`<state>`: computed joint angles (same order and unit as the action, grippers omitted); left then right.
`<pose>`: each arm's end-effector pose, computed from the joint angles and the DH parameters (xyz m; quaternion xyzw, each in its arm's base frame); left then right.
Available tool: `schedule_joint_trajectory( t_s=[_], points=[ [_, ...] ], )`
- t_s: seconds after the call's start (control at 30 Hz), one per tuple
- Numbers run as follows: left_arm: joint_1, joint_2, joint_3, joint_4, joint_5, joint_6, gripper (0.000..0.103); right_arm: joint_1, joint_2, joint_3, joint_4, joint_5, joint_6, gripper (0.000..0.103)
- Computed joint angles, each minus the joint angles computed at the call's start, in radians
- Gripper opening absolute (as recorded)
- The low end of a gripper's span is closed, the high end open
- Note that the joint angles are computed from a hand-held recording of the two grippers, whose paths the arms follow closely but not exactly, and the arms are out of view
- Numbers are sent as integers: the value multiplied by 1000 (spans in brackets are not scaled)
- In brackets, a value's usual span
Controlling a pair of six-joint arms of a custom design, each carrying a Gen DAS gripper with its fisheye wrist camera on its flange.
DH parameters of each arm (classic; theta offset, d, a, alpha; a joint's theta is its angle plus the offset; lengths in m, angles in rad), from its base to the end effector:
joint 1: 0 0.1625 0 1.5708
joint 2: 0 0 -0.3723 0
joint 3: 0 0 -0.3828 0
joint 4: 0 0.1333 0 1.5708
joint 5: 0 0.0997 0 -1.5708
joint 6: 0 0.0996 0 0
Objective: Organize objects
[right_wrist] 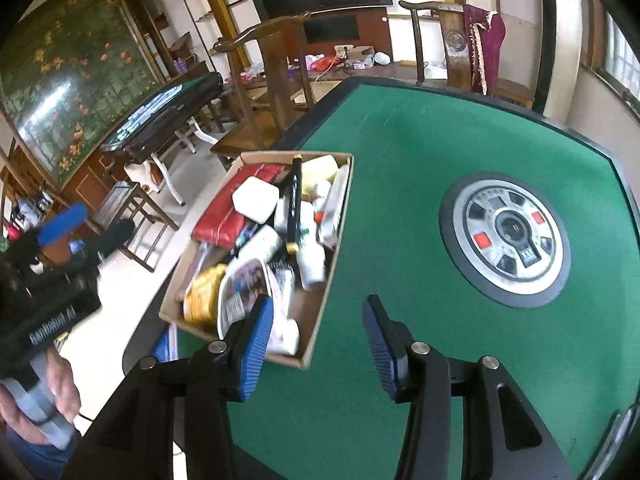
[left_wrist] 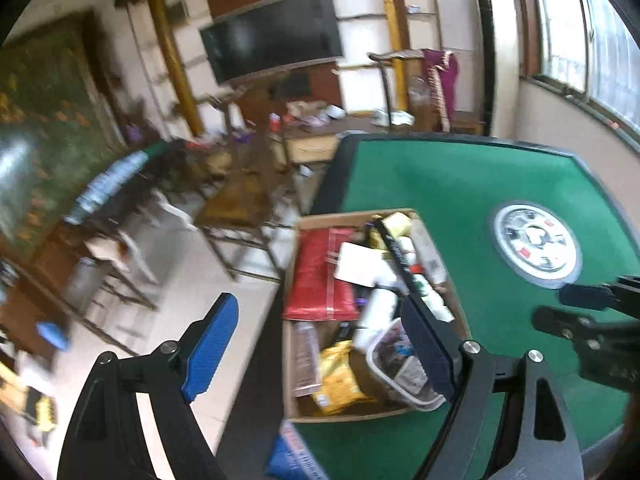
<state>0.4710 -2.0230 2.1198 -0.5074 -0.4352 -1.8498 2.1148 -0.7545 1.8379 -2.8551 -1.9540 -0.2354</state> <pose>-0.0942 -0.2989 0.3522 0.0160 0.7641 -0.4034 0.5031 0.3755 -0.4351 0.0086 0.3534 -0.9108 0.1264 0.1721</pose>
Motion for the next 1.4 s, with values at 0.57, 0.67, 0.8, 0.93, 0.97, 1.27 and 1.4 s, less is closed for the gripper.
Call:
schedule_joint_trajectory(
  t_s=[0.57,0.67,0.8,0.93,0.97,1.27,1.4],
  points=[
    [-240,50,-19,298,-281,-387,83,52,-12,63,-42,52,-111,62],
    [-255,14,4,276,-299,-367,83,59,4,55,-35,46,-120,62],
    [-259,-11,18,268,-317,-361,83,67,20,43,-25,46,-129,63],
    [-271,-31,18,290,-330,-385,83,71,31,33,-12,42,-128,63],
    [-271,-35,17,294,-332,-388,83,71,33,31,-9,42,-127,63],
    [-253,-68,16,307,-335,-399,83,76,53,17,10,38,-114,63],
    [-256,-90,21,303,-340,-392,83,80,60,12,16,36,-114,63]
  ],
)
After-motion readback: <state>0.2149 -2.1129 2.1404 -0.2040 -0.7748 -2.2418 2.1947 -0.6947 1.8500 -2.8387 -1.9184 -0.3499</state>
